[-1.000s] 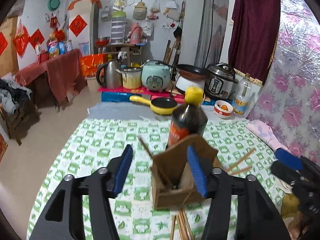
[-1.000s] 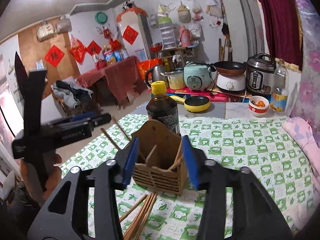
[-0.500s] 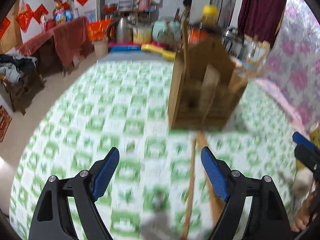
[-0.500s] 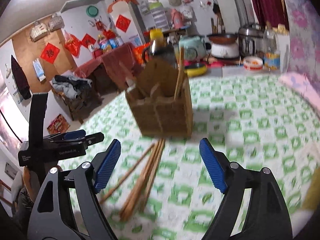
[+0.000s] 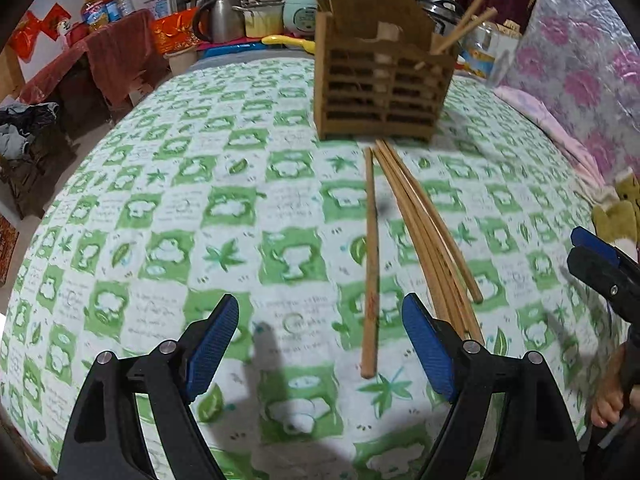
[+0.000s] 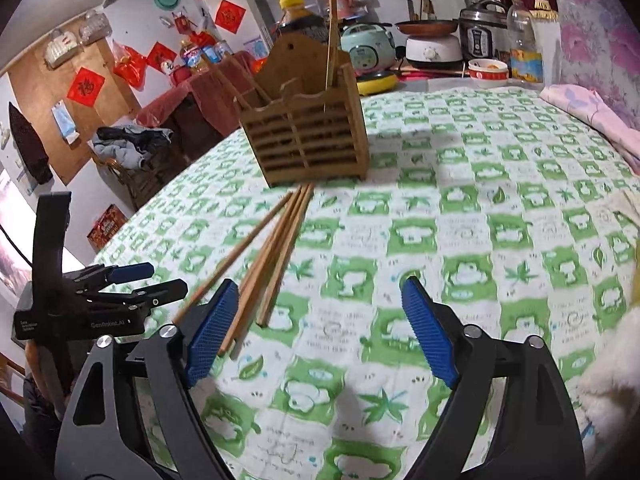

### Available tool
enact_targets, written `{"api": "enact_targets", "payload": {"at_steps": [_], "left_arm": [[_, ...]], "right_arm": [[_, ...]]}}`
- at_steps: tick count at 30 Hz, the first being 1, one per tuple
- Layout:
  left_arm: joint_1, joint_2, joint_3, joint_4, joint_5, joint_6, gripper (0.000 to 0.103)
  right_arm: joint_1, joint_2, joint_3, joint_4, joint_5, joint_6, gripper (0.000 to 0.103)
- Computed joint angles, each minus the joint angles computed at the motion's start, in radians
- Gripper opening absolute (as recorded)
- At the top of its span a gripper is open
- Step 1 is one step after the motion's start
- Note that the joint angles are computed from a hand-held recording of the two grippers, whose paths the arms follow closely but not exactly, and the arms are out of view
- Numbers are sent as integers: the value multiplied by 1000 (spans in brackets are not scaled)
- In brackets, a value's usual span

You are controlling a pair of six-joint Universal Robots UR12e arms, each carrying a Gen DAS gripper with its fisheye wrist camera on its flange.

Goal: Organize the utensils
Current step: 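Move the left gripper back to the pile and close on another chopstick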

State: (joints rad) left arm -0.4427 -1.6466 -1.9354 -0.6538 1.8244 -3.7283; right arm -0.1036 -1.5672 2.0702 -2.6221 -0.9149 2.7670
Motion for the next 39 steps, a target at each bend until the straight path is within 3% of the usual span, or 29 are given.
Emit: {"api": "enact_targets", "payload": {"at_steps": [6, 9, 15, 20, 25, 28, 30, 32, 35, 36, 39], "left_arm": [[1, -12, 10, -31, 20, -12, 82], [23, -11, 9, -53, -12, -54, 82], [50, 1, -14, -11, -65, -76, 95], [54, 3, -19, 0, -77, -80, 97], [55, 4, -21, 8, -80, -84, 97], [55, 5, -21, 4, -78, -82, 97], [53, 4, -20, 1, -75, -82, 97], [52, 3, -18, -3, -72, -78, 97], [51, 3, -19, -2, -72, -76, 97], [52, 4, -20, 1, -74, -76, 97], [52, 7, -26, 12, -86, -69, 96]], "right_arm": [[34, 11, -8, 42, -87, -53, 83], [59, 12, -15, 60, -139, -104, 83], [120, 12, -20, 62, -247, -228, 83], [150, 30, -32, 32, -299, -251, 81], [157, 60, -68, 86, -290, -258, 63], [150, 67, -62, 31, -324, -232, 51], [131, 66, -56, -3, -347, -202, 50], [92, 64, -61, 32, -297, -172, 50], [2, 74, -83, 172, -63, -132, 52], [-19, 79, -86, 186, -18, -101, 52], [-31, 84, -84, 175, 6, -51, 54]]}}
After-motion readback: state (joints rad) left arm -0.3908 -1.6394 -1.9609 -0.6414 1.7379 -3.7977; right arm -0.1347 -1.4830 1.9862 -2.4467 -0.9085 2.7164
